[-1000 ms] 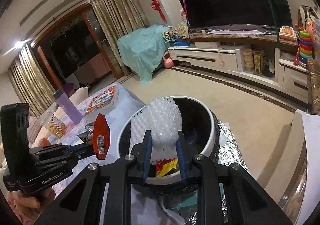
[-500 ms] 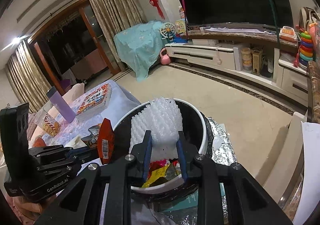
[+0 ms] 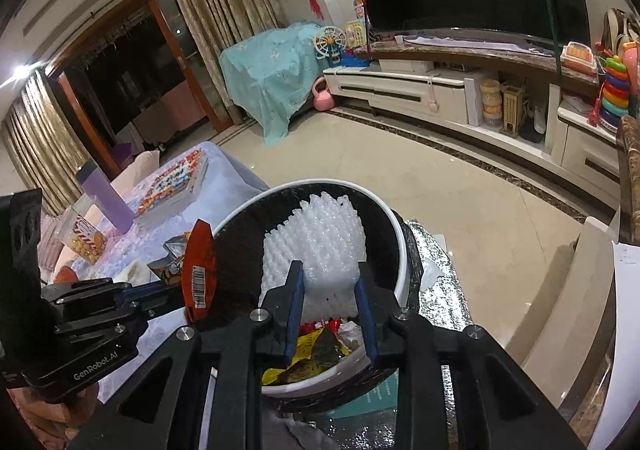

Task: Collect trash
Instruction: 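Carry foam net in right gripper and wrapper in left gripper over bin, then open right gripper to drop foam net while left releases wrapper into bin, then move right gripper to white foam block while left approaches blue scrubber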

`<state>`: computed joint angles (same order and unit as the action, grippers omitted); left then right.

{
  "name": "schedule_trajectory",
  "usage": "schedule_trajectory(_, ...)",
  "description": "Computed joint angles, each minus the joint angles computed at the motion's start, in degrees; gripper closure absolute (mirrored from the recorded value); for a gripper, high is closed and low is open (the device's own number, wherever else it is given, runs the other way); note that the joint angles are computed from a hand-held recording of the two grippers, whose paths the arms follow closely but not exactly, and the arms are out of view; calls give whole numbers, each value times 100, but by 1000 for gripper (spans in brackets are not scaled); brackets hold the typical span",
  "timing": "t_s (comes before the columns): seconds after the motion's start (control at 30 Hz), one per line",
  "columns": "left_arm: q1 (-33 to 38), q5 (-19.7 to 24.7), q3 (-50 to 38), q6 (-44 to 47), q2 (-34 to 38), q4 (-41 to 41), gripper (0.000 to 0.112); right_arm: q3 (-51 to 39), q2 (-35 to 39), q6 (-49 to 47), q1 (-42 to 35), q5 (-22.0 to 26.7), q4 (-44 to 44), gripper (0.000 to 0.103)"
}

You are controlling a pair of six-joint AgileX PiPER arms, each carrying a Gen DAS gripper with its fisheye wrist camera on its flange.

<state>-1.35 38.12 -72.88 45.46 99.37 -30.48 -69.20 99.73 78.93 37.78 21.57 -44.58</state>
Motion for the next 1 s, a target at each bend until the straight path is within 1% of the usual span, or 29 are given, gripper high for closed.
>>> schedule_trajectory(0.13,-4,7,-93,-72,126,52,107,-109,96,-306,-52,18,262,75)
schedule_trajectory(0.27,-18,0,-115,-68,203,59,107,-165,112,-407,-81,35,307,75)
schedule_trajectory(0.33,-17,18,-122,-67,214,57,104,-229,147,-369,-61,104,264,75)
schedule_trajectory(0.37,-14,25,-134,-91,224,62,101,-247,164,-342,-42,140,236,71)
schedule_trajectory(0.4,-4,23,-148,-120,231,74,90,-272,178,-401,-51,155,288,62)
schedule_trajectory(0.43,19,-7,-124,-108,202,37,74,-270,172,-428,-64,134,319,59)
schedule_trajectory(0.5,61,-129,6,60,87,-127,62,-288,168,-426,-67,158,324,49)
schedule_trajectory(0.57,118,-165,71,108,18,-129,60,-255,126,-370,-72,124,287,48)
schedule_trajectory(0.63,233,-179,192,272,-93,-250,58,-196,60,-225,-68,94,184,43)
schedule_trajectory(0.67,319,-222,310,359,-181,-332,57,-163,20,-123,-49,91,114,38)
schedule_trajectory(0.73,575,-185,510,558,-321,-569,48,-117,-57,155,35,127,-141,35)
schedule_trajectory(0.77,735,-126,631,724,-394,-752,46,-107,-82,261,71,153,-236,31)
schedule_trajectory(0.8,890,-72,735,859,-463,-893,45,-68,-126,453,141,178,-386,23)
schedule_trajectory(0.83,1061,-62,876,1014,-549,-1031,43,-21,-169,670,218,187,-536,18)
schedule_trajectory(0.87,1236,-82,1039,1165,-654,-1176,42,10,-197,834,278,177,-650,12)
schedule_trajectory(0.93,1637,-12,1291,1512,-818,-1458,36,109,-262,1292,458,141,-1026,10)
schedule_trajectory(0.97,1771,22,1347,1596,-853,-1537,35,109,-267,1409,594,203,-1116,9)
schedule_trajectory(1.0,2050,115,1445,1726,-915,-1659,34,92,-252,1479,677,234,-1154,8)
